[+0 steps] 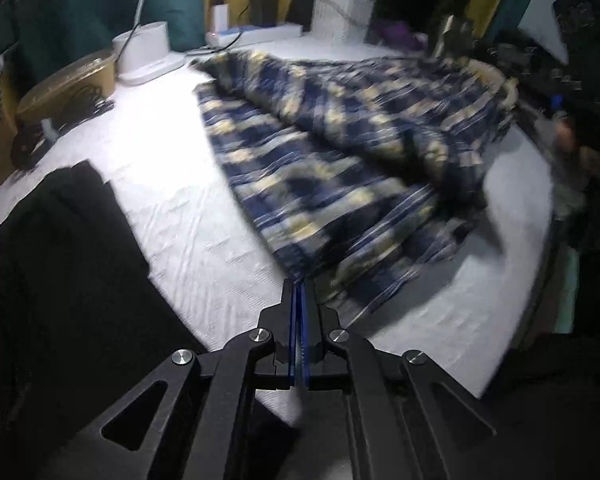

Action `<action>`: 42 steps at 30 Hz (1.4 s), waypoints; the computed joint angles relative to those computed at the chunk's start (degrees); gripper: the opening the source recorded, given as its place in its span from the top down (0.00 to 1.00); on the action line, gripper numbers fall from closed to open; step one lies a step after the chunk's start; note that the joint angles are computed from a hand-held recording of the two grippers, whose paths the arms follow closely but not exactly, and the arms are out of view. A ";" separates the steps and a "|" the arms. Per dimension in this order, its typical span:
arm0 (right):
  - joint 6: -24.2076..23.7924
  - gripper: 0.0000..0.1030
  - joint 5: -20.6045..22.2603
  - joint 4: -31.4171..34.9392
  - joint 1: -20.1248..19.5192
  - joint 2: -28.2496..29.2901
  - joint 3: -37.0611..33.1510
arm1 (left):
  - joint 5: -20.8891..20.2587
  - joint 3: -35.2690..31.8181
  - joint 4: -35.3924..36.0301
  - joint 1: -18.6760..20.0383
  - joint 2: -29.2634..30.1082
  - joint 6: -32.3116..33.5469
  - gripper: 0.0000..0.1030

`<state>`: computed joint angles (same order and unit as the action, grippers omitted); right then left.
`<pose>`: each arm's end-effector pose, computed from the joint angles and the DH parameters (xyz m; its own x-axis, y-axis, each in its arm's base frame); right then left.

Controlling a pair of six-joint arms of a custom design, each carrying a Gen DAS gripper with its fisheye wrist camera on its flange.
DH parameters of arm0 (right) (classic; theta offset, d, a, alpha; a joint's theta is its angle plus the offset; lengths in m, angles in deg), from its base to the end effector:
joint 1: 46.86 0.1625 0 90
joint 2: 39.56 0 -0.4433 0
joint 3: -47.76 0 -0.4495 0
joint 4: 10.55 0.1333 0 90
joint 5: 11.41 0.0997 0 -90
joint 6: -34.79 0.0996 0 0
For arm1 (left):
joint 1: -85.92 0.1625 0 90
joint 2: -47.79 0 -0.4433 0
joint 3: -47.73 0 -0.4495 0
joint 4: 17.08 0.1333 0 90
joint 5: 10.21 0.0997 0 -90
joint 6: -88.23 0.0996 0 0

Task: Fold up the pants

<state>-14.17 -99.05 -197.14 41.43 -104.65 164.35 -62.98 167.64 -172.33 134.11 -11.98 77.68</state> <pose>0.1192 -0.6112 0.2131 -0.6722 -0.5318 0.5151 -0.7401 0.4638 -0.4869 -0.2246 -0.5415 0.0856 -0.7403 0.3464 -0.5761 0.5376 0.8197 -0.1979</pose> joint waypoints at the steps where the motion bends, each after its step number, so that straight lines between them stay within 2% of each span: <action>1: 0.04 0.92 -0.28 -0.22 0.12 0.06 0.33 | 1.10 -0.01 1.29 0.05 -0.12 -1.30 0.99; 5: 1.33 0.92 -0.27 -1.87 -0.76 -1.06 1.62 | 3.98 1.05 1.62 -0.42 -1.99 -3.93 0.97; 7: 1.43 0.92 -1.63 -2.86 -1.34 -1.75 2.08 | 5.24 1.86 -0.99 -1.22 -2.62 -3.23 0.84; 8: 1.42 0.92 -2.39 -3.83 -1.65 -1.90 2.29 | 5.39 1.98 -2.10 -1.59 -2.63 -2.84 0.67; 9: 1.67 0.92 -2.81 -4.71 -2.22 -2.19 2.54 | 5.31 2.03 -3.61 -2.03 -2.38 -2.29 0.56; 13: 2.65 0.92 -5.11 -7.03 -4.31 -2.82 2.69 | 2.54 -0.12 -7.06 -2.75 0.81 1.81 0.55; 16: 2.89 0.91 -6.74 -7.79 -5.82 -2.73 2.27 | 4.68 -3.49 -7.56 -2.40 5.39 3.50 0.55; 17: 2.73 0.81 -7.51 -7.85 -6.29 -2.54 2.01 | 6.11 -4.63 -6.45 -2.32 6.51 3.07 0.55; 18: 2.58 0.51 -7.95 -7.74 -6.73 -2.51 1.83 | 7.45 -5.78 -5.11 -2.09 7.64 2.60 0.55; 19: 2.46 0.30 -8.10 -7.78 -7.28 -2.47 1.64 | 6.92 -6.70 -4.17 -1.43 8.39 2.44 0.55; 20: 2.25 0.00 -7.68 -7.71 -8.05 -2.51 1.44 | 5.89 -7.97 -1.55 -0.47 9.01 1.82 0.55; 24: 1.84 0.00 -9.52 -8.63 -9.60 -2.40 0.49 | 9.12 -8.63 0.30 0.08 9.65 0.14 0.53; 29: 2.52 0.00 -8.70 -8.66 -12.00 -3.62 0.04 | 14.16 -9.31 7.25 -0.64 8.39 -7.80 0.53; 32: 2.55 0.00 -7.89 -7.81 -13.14 -4.55 -0.07 | 15.25 -9.17 4.48 -2.87 8.70 -5.62 0.53; 36: 3.58 0.00 -6.78 -5.44 -14.59 -5.82 -0.55 | 11.17 -11.99 -0.78 -4.90 11.88 -0.31 0.53; 38: 2.98 0.00 -6.14 -4.74 -15.09 -6.58 -0.48 | 8.45 -15.51 -2.36 -5.50 15.58 3.75 0.52; 42: 3.79 0.00 -4.38 -3.80 -16.28 -7.99 -0.37 | 6.10 -21.58 -0.20 -5.48 21.10 8.20 0.48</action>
